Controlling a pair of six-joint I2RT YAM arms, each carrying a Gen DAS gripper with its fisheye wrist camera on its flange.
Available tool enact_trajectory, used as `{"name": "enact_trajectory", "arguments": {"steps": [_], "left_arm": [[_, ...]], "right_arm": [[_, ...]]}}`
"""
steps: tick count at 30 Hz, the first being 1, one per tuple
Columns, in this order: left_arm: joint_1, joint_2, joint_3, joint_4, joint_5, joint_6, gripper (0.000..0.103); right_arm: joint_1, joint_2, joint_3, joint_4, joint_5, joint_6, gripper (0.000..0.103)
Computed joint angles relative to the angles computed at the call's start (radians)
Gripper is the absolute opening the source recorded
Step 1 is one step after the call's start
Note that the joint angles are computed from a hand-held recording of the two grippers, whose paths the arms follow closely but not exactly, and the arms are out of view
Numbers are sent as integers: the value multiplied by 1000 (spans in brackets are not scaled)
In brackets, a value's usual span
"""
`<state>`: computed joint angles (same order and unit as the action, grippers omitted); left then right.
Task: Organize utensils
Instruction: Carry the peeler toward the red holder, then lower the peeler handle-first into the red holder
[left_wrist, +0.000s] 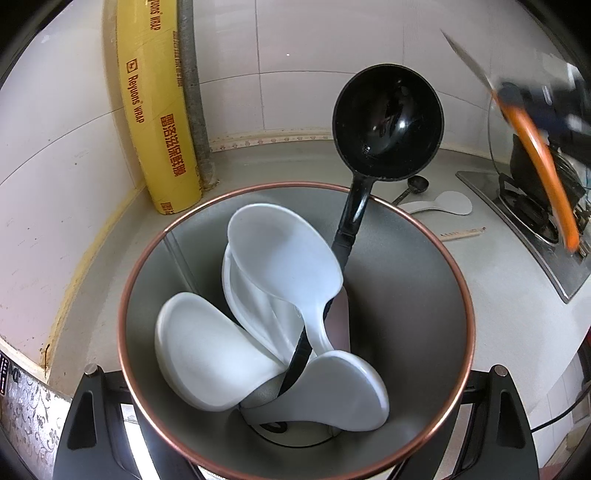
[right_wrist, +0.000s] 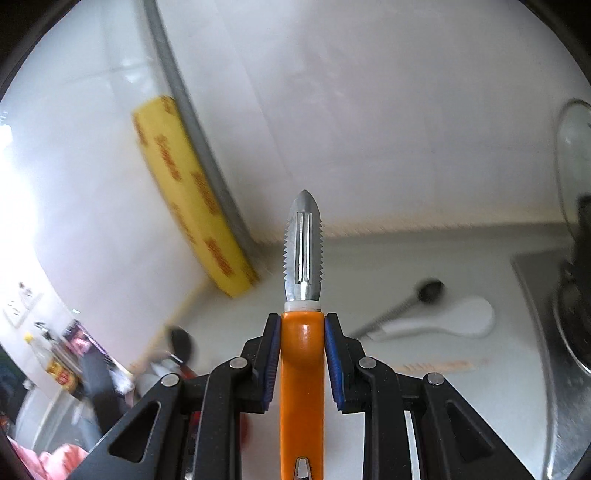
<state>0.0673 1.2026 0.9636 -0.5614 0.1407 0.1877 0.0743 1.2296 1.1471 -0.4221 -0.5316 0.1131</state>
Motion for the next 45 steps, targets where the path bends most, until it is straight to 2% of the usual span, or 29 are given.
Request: {"name": "enact_trajectory", "arguments": {"steps": [7,12,21,31,45], "left_arm": [[-1,0,-1,1,19,17,90],[2,-6,-6,3,29,22,90],[24,3,-2,7,63,40,90],[47,13,2,11,87,42,90],[43,5,-4,12,77,26,90]], "right_arm": [[116,16,40,128,-90,87,25],[255,58,65,154,-39,48,25],[321,135,56,225,-61,37,25],[320,152,34,211,-77,27,25],[263,43,-26,116,-125,-24,25]]}}
